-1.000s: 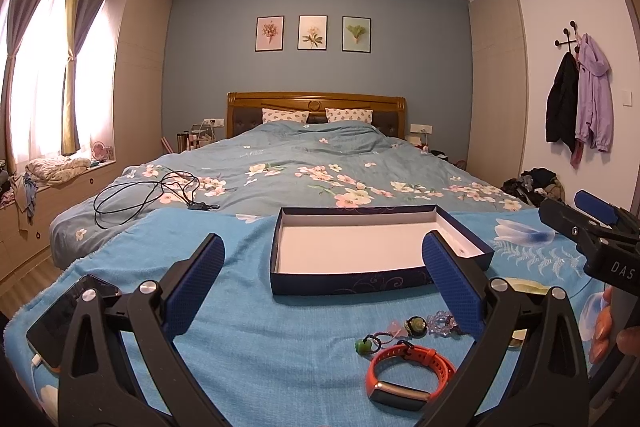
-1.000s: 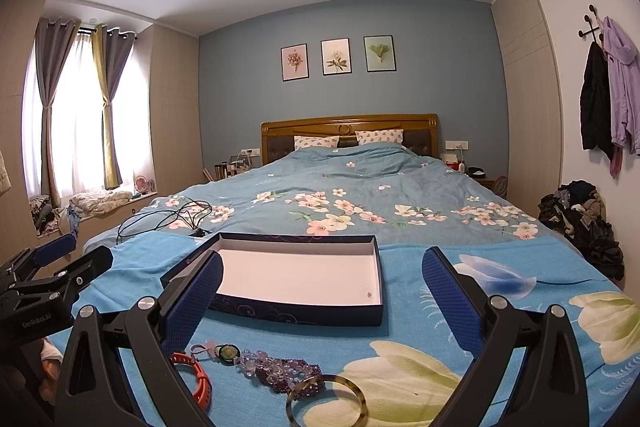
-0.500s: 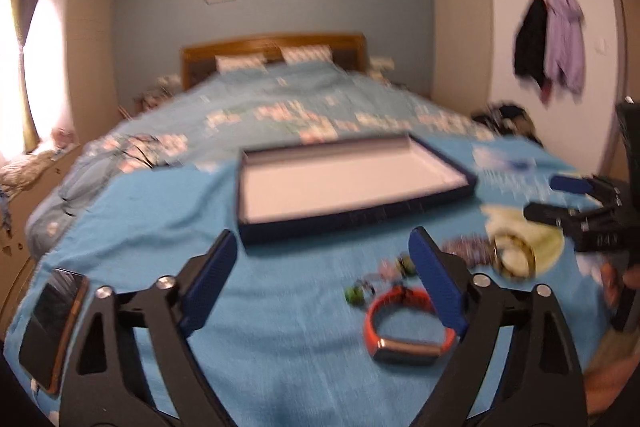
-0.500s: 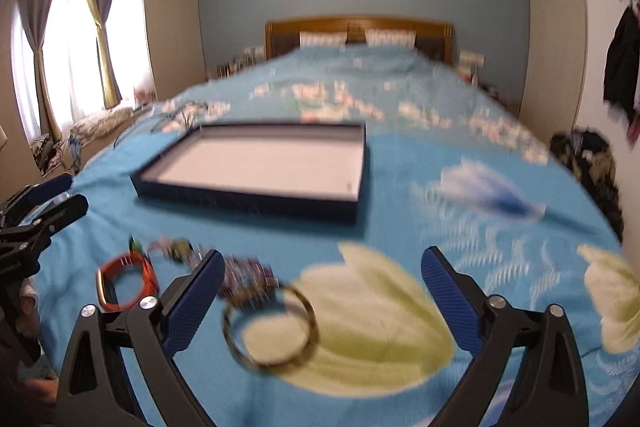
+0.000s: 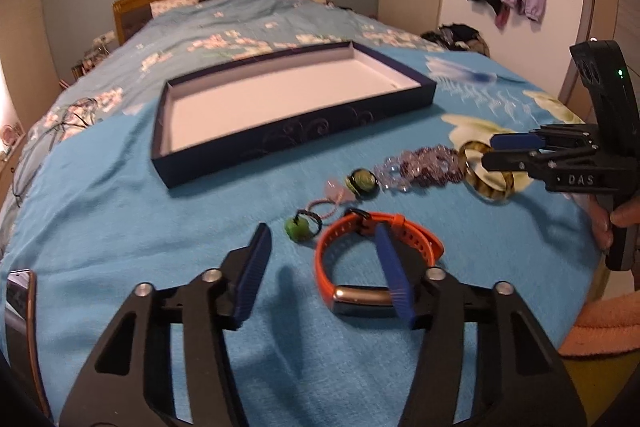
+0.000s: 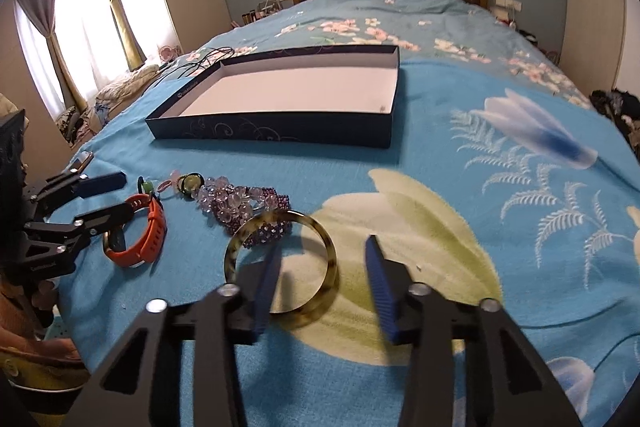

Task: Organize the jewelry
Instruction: 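Grasp the orange watch band with the left tool while the right tool grasps the tortoiseshell bangle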

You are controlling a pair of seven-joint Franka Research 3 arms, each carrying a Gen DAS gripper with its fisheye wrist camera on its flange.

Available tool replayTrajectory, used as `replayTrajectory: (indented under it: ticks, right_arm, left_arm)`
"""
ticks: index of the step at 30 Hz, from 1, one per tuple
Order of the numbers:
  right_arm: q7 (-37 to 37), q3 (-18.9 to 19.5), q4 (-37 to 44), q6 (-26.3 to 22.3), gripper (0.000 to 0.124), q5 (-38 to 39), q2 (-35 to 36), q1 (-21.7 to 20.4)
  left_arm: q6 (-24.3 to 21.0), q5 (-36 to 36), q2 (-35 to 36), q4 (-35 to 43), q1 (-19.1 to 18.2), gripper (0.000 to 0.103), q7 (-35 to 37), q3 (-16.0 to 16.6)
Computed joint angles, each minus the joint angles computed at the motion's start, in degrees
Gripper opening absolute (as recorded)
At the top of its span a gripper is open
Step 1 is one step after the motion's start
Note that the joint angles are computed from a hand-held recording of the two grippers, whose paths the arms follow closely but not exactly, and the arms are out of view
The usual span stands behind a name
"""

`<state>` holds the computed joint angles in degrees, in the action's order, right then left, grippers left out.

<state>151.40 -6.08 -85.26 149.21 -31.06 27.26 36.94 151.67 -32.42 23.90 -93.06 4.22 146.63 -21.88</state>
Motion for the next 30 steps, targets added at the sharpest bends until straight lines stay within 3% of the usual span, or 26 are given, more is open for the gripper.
replayTrajectory:
  ticks: [2, 3, 6, 9, 19, 26, 29, 30]
  right_arm:
    - [-1.4, 0.84, 0.28, 0.16, 0.013, 1.68, 0.21, -0.85]
    - [-2.14, 1.12, 0.45, -0.19, 0.01, 2.47, 0.32, -1.09]
    - [-2.57, 1.0, -0.13, 0.73, 0.007, 3.44, 0.08, -1.34]
    - [-3.0, 0.77, -0.61, 1.77, 0.006, 3.75, -0.25, -1.26]
    - [-3.86, -0.06, -0.88, 5.4, 0.006, 3.88, -1.08, -1.56]
    - [-6.42, 0.01, 1.67, 5.18, 0.006, 5.54, 0.52, -1.61]
    - [-6.97, -0.2, 2.31, 4.88, 0.006, 6.24, 1.04, -1.46]
    - [-6.92, -0.38, 2.37, 4.88, 0.006, 6.31, 1.09, -1.32]
  left_arm:
    - [-2.86, 1.3, 0.5, 1.35, -0.36, 0.039, -1.85, 0.79]
    - [-4.33, 1.95, 0.81, 2.08, -0.49, 0.03, -2.74, 1.17]
    - [-7.04, 2.18, 1.37, 3.46, -0.44, 0.018, -3.53, 1.36]
    - [-6.72, 2.8, 1.05, 3.26, -0.69, 0.009, -3.72, 1.73]
    - [-9.87, 1.26, 0.75, 4.41, 0.09, 0.006, -4.0, 2.14]
    - [-12.72, 2.7, 1.64, 5.96, -0.28, 0.018, -3.45, 2.91]
    - [-14.0, 3.86, 2.65, 7.38, -0.76, 0.015, -3.97, 3.19]
    - [-14.12, 4.07, 2.87, 7.65, -0.85, 0.009, -4.05, 3.15]
